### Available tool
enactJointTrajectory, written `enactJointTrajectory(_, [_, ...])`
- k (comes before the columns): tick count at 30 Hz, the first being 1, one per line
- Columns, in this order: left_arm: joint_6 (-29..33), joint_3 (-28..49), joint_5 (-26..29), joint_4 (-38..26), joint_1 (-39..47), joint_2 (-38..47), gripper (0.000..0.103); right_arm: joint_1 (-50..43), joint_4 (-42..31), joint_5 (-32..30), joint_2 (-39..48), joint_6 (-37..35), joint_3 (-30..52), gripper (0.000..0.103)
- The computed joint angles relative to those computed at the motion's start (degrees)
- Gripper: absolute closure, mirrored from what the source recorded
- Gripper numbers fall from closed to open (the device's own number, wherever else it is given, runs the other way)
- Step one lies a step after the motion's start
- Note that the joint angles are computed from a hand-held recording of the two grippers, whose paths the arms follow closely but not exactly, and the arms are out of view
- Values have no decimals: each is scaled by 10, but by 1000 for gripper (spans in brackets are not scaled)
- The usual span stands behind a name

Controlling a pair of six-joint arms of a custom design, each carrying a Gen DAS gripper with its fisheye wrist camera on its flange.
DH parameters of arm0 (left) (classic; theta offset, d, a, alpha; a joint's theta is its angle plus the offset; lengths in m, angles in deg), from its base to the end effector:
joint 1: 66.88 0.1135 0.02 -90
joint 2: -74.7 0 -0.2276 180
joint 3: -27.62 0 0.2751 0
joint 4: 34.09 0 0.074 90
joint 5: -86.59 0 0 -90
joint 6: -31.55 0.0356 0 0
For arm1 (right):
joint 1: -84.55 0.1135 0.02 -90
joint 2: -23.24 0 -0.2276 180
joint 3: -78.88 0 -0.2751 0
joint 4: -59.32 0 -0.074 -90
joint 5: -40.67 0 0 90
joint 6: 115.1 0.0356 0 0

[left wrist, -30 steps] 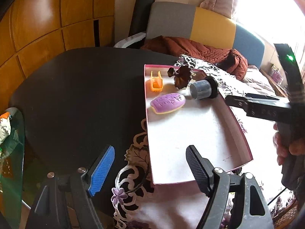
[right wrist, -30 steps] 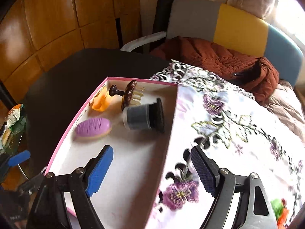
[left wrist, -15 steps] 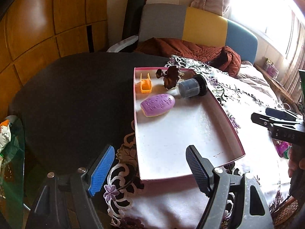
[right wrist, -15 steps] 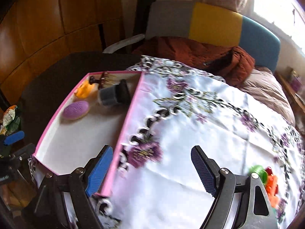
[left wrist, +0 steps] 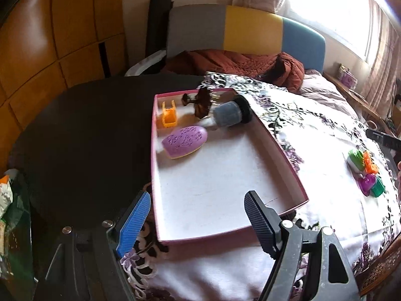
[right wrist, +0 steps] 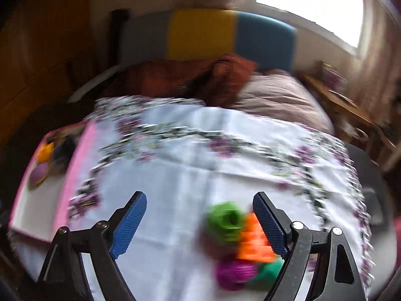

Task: Organize rigid objects
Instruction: 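Move both tools back toward the remaining toys on the cloth, then grasp the green toy with the left tool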

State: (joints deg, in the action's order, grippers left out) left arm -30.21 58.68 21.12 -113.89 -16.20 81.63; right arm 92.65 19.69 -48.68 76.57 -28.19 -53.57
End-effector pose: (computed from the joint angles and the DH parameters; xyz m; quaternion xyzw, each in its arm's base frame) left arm 0.0780 0.0720 0.1656 -0.1202 0.9280 0.0266 0.3517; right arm 0.2324 0.0327 0.1903 -0.0881 0.9210 0.0113 0.3792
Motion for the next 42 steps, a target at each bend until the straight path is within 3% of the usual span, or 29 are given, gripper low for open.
enactJointTrajectory(4, [-56, 1, -37, 0, -84, -23, 25, -120, 37, -22, 30, 27, 0, 14])
enactJointTrajectory(8, [-127, 5, -76, 12, -183, -31, 25, -222, 38, -65, 75, 104, 26, 14])
enactJointTrajectory(17, [-307, 12, -231, 85, -530, 14, 25, -307, 23, -135, 118, 168, 43, 13])
enactJointTrajectory(22, [-376, 19, -280, 164, -661, 112, 27, -321, 12, -162, 136, 174, 48, 12])
enactJointTrajectory(27, [-402, 43, -319, 263, -754, 256, 33, -319, 4, -180, 152, 167, 58, 12])
enactJointTrajectory(37, [-419, 164, -280, 439, -826, 576, 37, -317, -1, -200, 164, 166, 63, 11])
enactJointTrajectory(42, [-343, 238, -254, 477, -843, 706, 30, -316, -2, -205, 172, 165, 67, 11])
